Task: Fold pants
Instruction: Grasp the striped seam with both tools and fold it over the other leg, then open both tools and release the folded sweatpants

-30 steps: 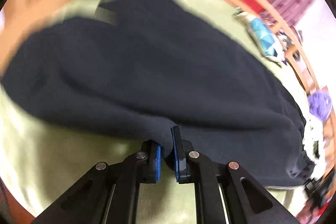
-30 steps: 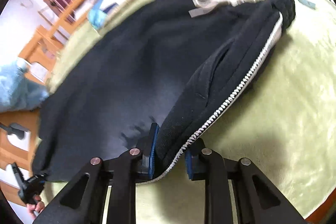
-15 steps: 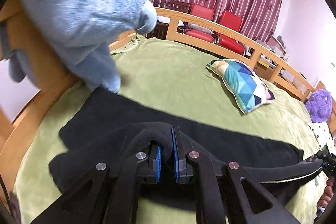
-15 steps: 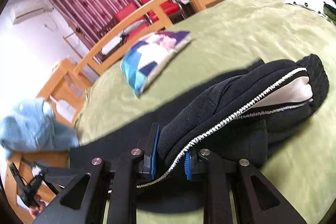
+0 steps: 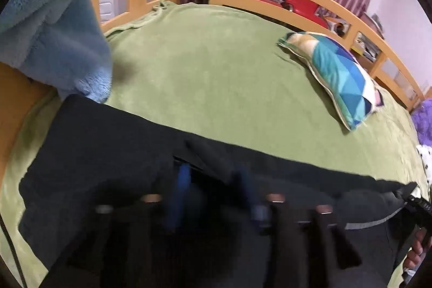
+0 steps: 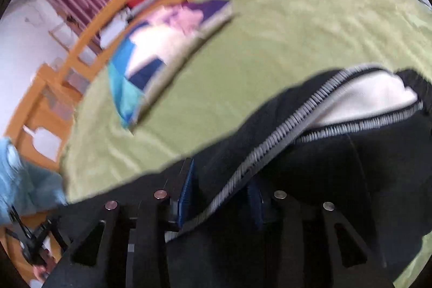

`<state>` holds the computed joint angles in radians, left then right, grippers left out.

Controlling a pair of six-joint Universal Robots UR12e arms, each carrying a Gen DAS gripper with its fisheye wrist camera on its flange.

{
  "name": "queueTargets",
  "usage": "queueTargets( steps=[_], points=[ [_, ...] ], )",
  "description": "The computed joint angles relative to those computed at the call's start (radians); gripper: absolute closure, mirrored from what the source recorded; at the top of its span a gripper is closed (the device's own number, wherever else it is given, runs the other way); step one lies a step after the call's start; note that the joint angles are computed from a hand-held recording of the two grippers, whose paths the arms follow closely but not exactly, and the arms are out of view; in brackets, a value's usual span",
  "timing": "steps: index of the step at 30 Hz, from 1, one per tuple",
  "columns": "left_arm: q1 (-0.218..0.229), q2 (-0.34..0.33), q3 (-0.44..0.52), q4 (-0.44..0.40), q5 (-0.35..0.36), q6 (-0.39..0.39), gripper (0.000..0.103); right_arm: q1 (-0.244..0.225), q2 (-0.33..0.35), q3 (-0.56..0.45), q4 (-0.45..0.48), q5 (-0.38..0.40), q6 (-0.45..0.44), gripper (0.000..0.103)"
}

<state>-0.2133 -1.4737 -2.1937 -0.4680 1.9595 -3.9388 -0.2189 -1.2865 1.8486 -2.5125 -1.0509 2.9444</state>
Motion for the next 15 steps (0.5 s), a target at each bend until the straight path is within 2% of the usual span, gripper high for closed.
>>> queueTargets(
  steps=[1, 3, 7, 11, 15],
  points=[
    [-0.01, 0.003, -0.007, 0.015, 0.004, 0.002, 0.033, -0.005, -0.01, 0.016, -0.006, -0.006, -0.027, 0.061],
    [-0.035, 0.015, -0.018, 0.025, 0.014, 0.012, 0.033, -0.02, -0.037, 0.048, -0.014, 0.0, -0.059, 0.053],
    [-0.078, 0.071, -0.048, -0.001, 0.002, -0.036, 0.033, -0.057, -0.099, 0.102, 0.018, 0.01, -0.135, 0.051],
    [-0.156, 0.138, -0.082, -0.087, 0.042, -0.16, 0.033, -0.102, -0.173, 0.173, 0.04, 0.0, -0.231, 0.051],
    [-0.211, 0.174, -0.124, -0.107, 0.02, -0.251, 0.032, -0.161, -0.238, 0.232, 0.103, 0.006, -0.301, 0.05]
  ],
)
